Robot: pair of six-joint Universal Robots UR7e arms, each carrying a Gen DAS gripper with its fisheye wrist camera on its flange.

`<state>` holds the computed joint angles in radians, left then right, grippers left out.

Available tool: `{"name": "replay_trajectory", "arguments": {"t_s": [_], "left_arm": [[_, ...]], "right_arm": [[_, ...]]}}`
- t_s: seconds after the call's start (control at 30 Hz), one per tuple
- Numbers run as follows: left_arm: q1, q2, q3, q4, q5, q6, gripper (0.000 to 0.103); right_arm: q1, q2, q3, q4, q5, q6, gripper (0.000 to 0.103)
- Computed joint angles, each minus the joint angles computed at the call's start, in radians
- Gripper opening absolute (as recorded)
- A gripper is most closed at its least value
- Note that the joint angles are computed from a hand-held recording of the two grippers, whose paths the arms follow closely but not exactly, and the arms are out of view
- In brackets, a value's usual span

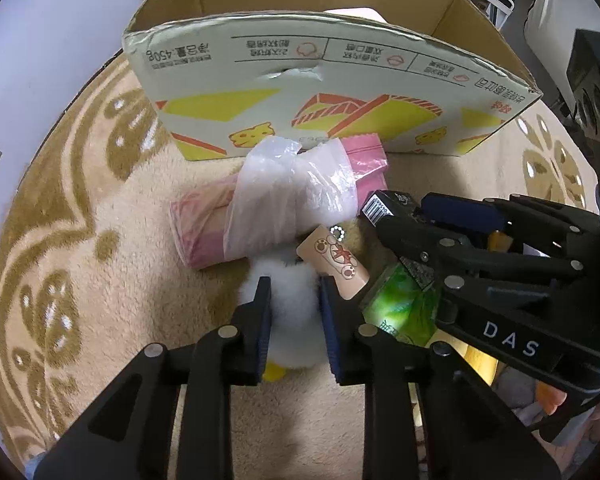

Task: Organize soft objects
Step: 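Grasp the white fluffy keychain plush with the left tool while the right tool grasps the black Face tissue pack, then lift the fluffy plush with the left tool while the right tool lifts the tissue pack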

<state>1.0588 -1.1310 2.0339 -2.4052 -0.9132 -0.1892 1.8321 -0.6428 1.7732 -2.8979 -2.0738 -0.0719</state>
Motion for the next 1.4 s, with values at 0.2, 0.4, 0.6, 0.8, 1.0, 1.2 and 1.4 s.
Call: {"name": "replay_trajectory", "arguments": {"t_s": [0.2,0.4,0.6,0.8,1.0,1.2,1.4], "left_arm": [[-0.026,0.0,0.019,-0.004,0.107,-0.02,0.059],[-0.029,0.012,0.014,0.009,0.161,-0.032,0.079],[0.001,0.028,-0.016,0.019,0.094,-0.041,0.083],[0.013,0.077,-0.051,0.088,0.087,-0.044,0.064],[-0.007,0.059,-0.03,0.043,0.082,-0.009,0.03],[-0.035,0.015,0.011,-0.056,0.137,0.009,0.029],[-0.091,-0.018,0.047,-0.2,0.208,0.036,0.029]], "right_arm": [[-0.007,-0.006,0.003,0.003,0.009,0.004,0.047],[-0.013,-0.019,0.012,0.003,0.016,0.008,0.047],[-0.003,-0.016,0.011,-0.001,-0.003,-0.004,0.047],[0.001,-0.005,0.0,0.0,0.001,-0.008,0.044],[0.017,-0.004,0.011,-0.052,-0.004,-0.055,0.022],[0.006,-0.028,0.032,-0.074,0.026,-0.033,0.017],[-0.001,-0.06,0.065,-0.117,0.055,-0.02,0.001]]}}
